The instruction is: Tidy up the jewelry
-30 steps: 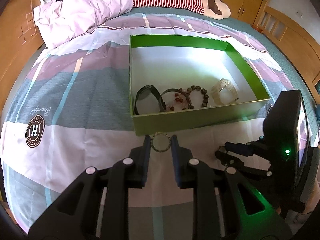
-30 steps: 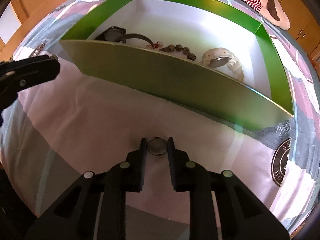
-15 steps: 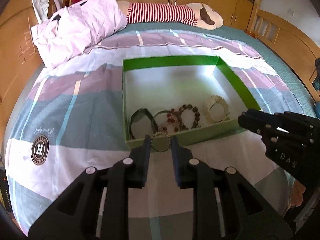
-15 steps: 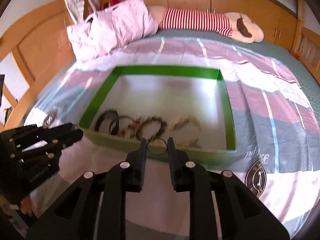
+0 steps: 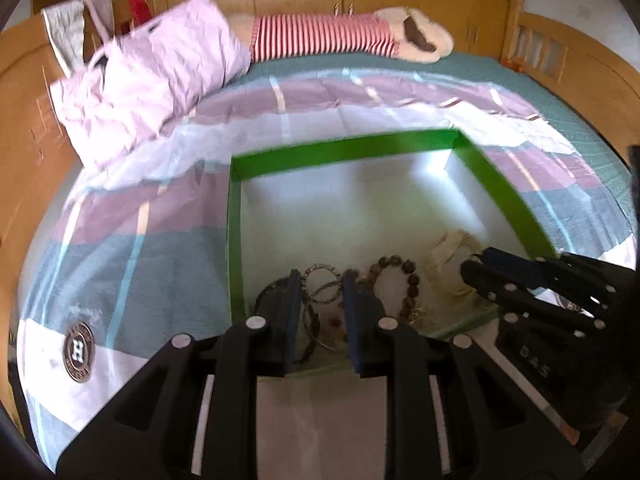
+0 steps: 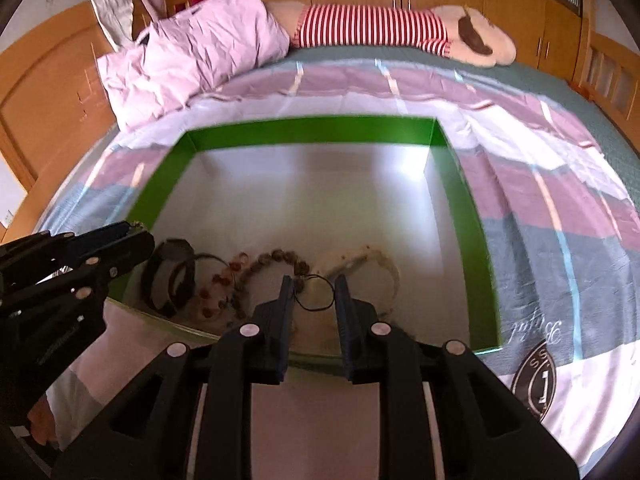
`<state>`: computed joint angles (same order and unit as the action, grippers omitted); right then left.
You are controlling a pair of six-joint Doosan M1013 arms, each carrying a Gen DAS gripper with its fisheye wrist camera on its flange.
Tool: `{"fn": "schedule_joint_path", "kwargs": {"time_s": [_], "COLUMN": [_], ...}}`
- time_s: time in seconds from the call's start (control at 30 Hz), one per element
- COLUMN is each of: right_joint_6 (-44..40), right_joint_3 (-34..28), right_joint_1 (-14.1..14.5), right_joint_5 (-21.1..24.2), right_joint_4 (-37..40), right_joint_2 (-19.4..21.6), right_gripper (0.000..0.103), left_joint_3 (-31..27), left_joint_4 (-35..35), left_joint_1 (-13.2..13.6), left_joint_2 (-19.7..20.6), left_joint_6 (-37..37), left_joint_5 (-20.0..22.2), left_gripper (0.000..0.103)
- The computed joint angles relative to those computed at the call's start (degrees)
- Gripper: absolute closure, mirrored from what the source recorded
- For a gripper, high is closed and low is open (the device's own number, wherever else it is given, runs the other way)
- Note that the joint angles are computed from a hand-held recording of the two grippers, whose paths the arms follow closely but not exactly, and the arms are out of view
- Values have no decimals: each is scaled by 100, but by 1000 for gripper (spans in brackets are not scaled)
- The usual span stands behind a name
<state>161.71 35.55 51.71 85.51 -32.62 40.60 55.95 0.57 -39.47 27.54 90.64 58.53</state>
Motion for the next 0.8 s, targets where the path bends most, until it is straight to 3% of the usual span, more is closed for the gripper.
{"fn": "schedule_joint_path", "kwargs": {"time_s": [0.03, 0.1, 0.17, 0.23, 0.33, 0.47, 0.53, 0.8], "right_joint_6": [-23, -63, 53, 135, 207, 271, 323, 255], "right_joint_3": [2, -26, -41, -40, -51, -214, -184, -262], "right_joint_1": [-3, 8, 40, 56, 89, 179, 183, 126], "right_joint_5": [7, 27, 49, 54, 101, 507, 560, 817], "right_joint_4": [34, -8, -145, -218, -367, -797, -833, -562], "right_joint_2": [4, 20, 15, -6, -44, -1, -31, 15], "right_gripper": [82, 60, 47, 45, 32, 3, 1, 1], "left_joint_3": [-57, -91, -60, -16, 80, 315, 402, 445], "left_joint_4": [-100, -351, -187, -143, -121, 235, 523, 429], "left_joint_1": [25, 83, 63, 59, 51, -10, -49, -68], "left_joint_2": [46, 95, 89, 53, -40, -239, -309, -365], "left_joint_6": [-22, -30, -181, -217, -298, -523, -748, -600], "left_joint_5": [118, 240, 212, 131, 5, -269, -372, -412], "left_gripper": [82, 79, 66, 54, 45, 26, 15, 5]}}
